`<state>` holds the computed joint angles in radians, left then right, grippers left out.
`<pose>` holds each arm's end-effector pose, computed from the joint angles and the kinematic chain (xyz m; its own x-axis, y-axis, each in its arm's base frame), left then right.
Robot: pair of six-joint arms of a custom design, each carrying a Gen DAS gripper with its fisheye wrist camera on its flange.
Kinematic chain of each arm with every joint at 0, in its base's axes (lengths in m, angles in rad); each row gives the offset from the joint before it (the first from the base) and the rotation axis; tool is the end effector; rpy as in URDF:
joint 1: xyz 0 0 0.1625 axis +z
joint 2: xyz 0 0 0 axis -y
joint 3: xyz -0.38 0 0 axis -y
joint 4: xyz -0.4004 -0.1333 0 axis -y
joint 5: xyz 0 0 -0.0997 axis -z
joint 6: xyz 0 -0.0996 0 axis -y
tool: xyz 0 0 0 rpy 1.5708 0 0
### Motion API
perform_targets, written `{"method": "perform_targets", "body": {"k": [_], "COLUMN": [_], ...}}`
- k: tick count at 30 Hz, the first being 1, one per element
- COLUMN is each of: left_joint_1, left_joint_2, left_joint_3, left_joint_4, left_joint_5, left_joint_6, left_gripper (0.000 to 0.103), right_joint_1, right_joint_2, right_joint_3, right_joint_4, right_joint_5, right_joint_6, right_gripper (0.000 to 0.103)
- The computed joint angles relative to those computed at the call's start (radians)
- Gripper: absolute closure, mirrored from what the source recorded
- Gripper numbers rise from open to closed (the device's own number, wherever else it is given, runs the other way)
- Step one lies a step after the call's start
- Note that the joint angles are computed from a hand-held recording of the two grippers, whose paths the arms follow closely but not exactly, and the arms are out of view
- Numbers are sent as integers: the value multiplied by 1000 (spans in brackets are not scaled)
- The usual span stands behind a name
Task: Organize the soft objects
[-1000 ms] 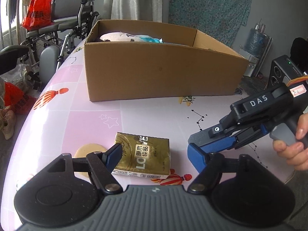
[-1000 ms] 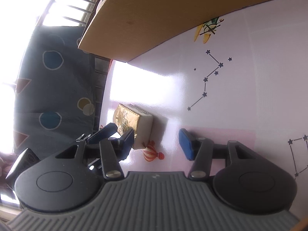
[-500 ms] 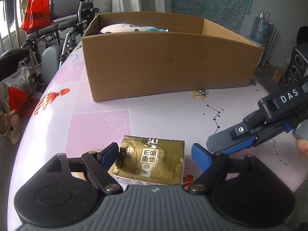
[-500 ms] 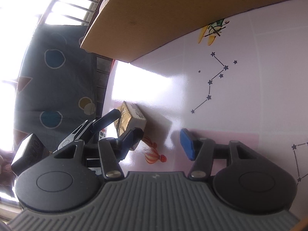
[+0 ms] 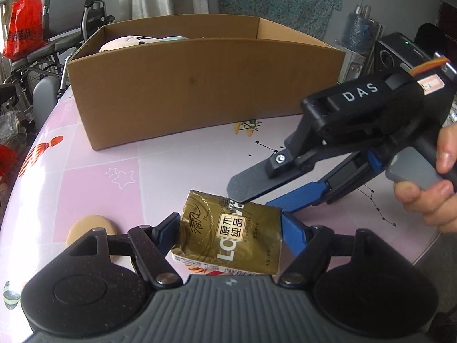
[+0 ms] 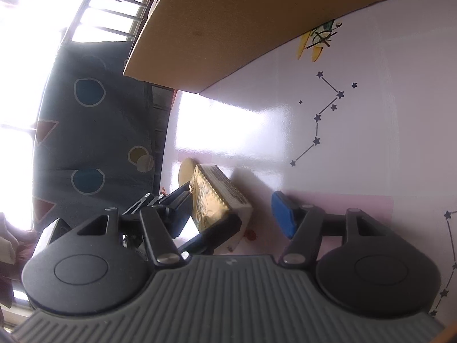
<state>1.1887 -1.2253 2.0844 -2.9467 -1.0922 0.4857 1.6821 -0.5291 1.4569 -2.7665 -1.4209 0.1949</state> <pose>-0.0279 -0.5498 0.1892 -0.6521 0.4826 -0.5847 0.7108 0.6575 -0.2500 0.2239 -0.6696 -0.0347 -0.9805 0.0393 -0.1925 0.0844 0.9691 -0.2318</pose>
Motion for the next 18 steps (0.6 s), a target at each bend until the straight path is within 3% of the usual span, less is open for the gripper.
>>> {"method": "perform_targets", "body": {"k": [6,8,9,14,15,16,18], "left_joint_1": [-32,-28,-22,-20,-25,-31,-36], "left_joint_2": [-4,-14,-15,-6,-1,-3,-10], "left_joint_3": [53,60,56,45,50,56,56], "left_joint_4": [-41,-21,1,9,-10,-18,-4], "left_joint_5": [62,58,53,58,73,82,87], "left_joint_6": [91,91,82,36,44,49,38], "left_gripper": [15,18,28,29,30,30,31], "right_joint_1": [2,15,23,110,131,153,165], "right_joint_2": [8,17,23,71,80,88,91], "right_joint_3": [-47,-86,-107,-231,-238,-238,-234], "right_joint_4": [100,170,205,389,389,364,344], "right_joint_5": [10,-14,-29,-205,-254,-321,-358], "right_joint_6": [-68,-138,-174,-453,-504,-552,-568], "right_gripper": [39,38,37,30,33,54,56]}}
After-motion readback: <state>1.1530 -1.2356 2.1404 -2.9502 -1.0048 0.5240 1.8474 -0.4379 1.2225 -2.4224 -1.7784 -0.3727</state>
